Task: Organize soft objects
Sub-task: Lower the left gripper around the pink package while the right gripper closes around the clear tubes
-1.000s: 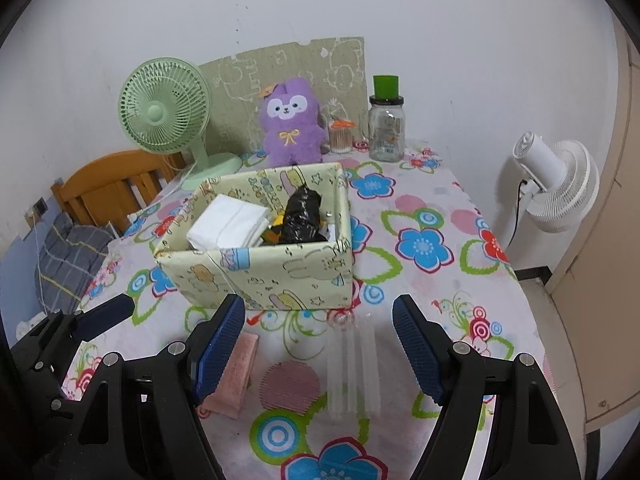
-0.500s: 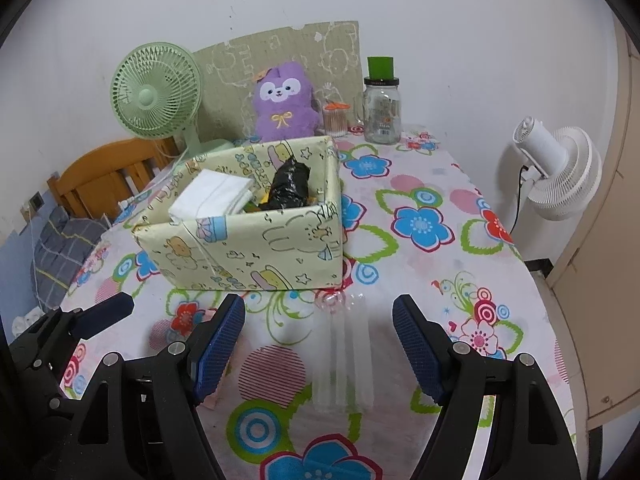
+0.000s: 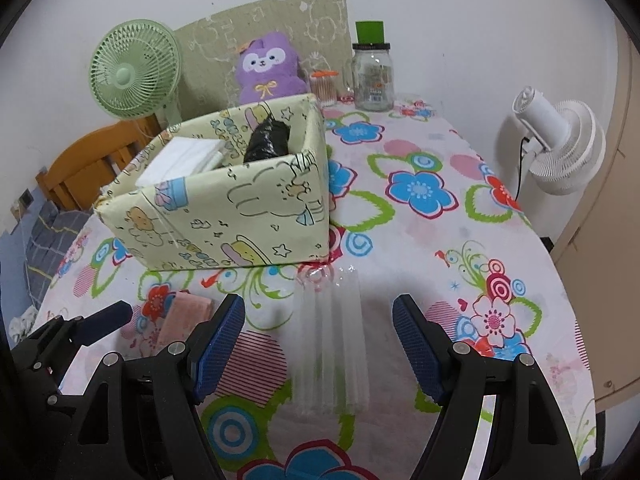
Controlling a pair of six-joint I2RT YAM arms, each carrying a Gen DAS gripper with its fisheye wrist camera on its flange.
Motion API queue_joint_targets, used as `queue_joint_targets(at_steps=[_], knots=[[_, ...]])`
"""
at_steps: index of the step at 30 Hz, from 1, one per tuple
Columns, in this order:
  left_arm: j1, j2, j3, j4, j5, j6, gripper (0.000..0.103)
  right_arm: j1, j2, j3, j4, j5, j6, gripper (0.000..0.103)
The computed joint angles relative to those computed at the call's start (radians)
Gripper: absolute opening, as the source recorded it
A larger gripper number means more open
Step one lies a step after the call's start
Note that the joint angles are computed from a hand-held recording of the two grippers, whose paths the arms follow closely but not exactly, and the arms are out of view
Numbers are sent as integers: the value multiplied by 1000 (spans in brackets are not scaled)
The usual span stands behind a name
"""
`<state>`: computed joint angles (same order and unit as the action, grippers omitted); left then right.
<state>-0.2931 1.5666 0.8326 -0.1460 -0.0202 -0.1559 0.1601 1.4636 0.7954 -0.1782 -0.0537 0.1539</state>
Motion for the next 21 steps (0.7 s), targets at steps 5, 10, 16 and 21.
queue_joint_targets(at_steps=[5,10,16,21], knots=[[16,43,5,9,-11,-14,85,2,41,6,10,7,0,79],[12,67,7,14,-30,3,82,2,73,5,23,16,7,79],[4,98,15,15,-71,11,73,16,107,20,26,32,6,79],[2,88,3,24,-67,15,57,29,124,29,21,36,12,79]])
